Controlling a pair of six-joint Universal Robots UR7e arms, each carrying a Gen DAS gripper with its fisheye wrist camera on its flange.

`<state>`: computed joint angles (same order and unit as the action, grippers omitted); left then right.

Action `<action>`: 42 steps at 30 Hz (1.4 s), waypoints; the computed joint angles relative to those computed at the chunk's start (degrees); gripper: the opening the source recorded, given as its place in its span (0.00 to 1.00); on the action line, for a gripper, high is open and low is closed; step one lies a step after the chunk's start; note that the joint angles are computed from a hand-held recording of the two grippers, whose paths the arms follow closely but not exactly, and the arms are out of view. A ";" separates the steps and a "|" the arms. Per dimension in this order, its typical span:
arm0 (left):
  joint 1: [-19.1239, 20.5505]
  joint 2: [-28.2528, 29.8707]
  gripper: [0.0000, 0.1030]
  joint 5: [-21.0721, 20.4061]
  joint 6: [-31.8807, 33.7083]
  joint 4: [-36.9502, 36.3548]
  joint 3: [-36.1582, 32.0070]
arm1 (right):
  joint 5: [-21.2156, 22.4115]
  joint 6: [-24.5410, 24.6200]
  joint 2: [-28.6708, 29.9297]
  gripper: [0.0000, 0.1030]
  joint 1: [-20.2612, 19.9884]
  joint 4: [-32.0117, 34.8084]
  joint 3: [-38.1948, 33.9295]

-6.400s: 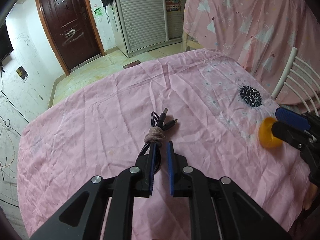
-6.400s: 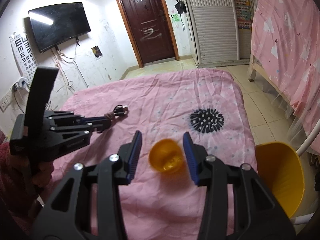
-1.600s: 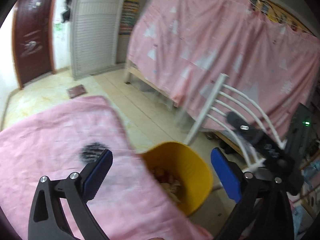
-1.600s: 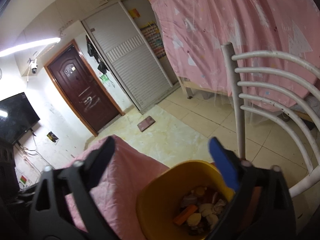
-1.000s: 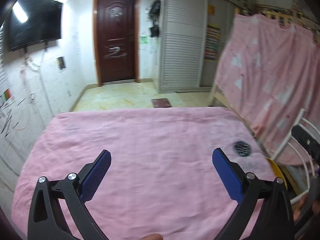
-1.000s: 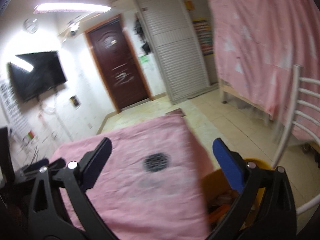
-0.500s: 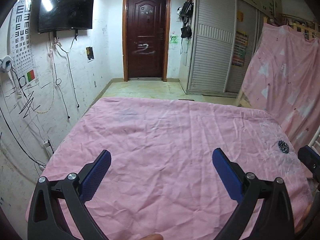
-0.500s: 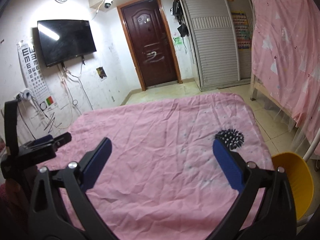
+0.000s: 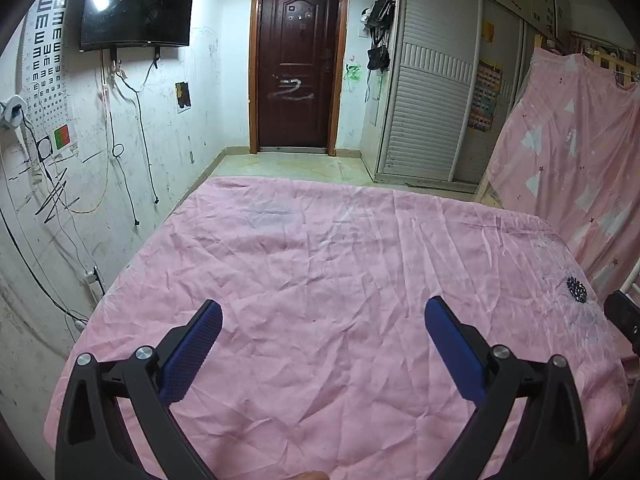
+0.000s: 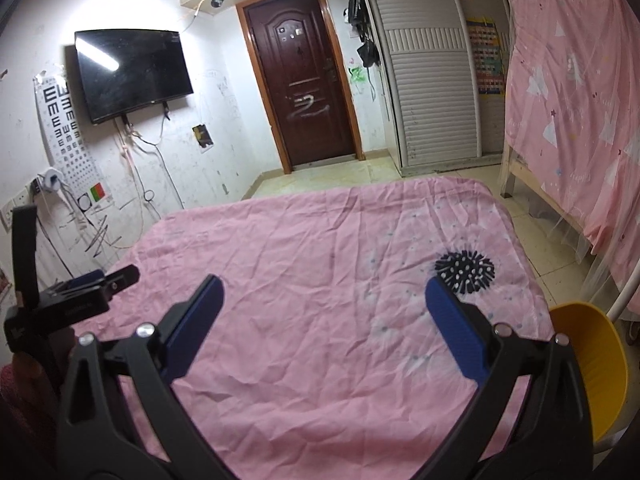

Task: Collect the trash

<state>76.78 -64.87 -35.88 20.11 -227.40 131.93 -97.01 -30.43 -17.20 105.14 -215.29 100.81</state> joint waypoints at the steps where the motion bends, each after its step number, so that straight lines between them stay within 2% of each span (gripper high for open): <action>1: 0.06 0.01 0.91 -0.06 -0.09 0.12 -0.03 | 0.00 -0.05 0.06 0.94 0.00 -0.02 0.00; 42: 0.39 0.07 0.91 -0.47 -1.06 0.81 0.05 | -0.03 -0.29 -0.06 0.94 -0.07 -0.04 0.23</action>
<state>77.18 -64.80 -36.34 19.05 -226.59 131.98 -97.05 -30.73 -17.26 105.08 -215.33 101.05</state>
